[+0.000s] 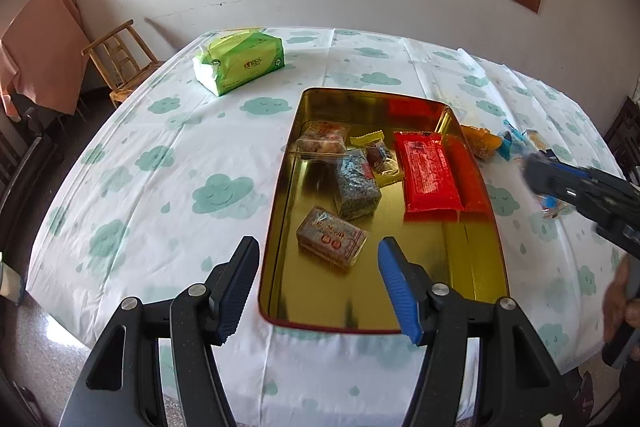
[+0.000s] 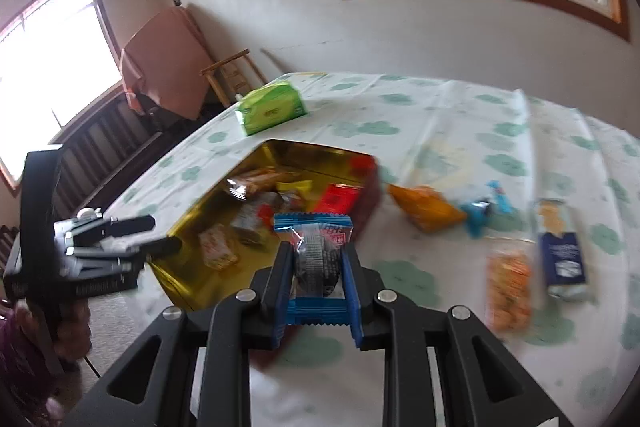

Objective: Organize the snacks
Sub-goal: 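Lower the cake box into the tin and open the left gripper, then carry the blue-wrapped candy into the tin and release it with the right gripper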

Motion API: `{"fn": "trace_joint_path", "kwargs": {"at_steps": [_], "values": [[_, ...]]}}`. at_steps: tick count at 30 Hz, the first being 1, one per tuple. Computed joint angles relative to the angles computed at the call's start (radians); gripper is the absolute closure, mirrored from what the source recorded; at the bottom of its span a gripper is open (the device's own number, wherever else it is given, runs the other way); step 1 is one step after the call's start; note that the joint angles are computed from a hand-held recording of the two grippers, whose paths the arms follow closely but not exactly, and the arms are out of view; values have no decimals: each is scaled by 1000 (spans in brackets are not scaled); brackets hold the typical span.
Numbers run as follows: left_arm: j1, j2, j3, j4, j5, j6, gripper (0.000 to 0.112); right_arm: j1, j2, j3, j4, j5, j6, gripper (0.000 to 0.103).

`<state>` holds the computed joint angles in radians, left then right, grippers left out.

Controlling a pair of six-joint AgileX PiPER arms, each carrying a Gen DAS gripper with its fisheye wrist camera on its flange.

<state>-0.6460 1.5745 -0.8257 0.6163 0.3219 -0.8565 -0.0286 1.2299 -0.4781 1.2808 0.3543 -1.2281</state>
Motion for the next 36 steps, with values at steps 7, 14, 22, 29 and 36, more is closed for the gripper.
{"fn": "trace_joint_path", "kwargs": {"at_steps": [7, 14, 22, 29, 36], "values": [[-11, -34, 31, 53, 10, -36, 53, 146, 237, -153, 121, -31, -26, 79], [8, -44, 52, 33, -18, -2, 52, 198, 409, -281, 68, -49, 101, 79], [32, -42, 60, -5, -44, 44, 52, 245, 488, -350, -53, -94, 253, 79], [52, -37, 65, -40, -60, 89, 52, 255, 507, -366, -130, -112, 344, 78], [62, -31, 67, -79, -66, 130, 52, 241, 509, -365, -31, -86, 260, 77]]}}
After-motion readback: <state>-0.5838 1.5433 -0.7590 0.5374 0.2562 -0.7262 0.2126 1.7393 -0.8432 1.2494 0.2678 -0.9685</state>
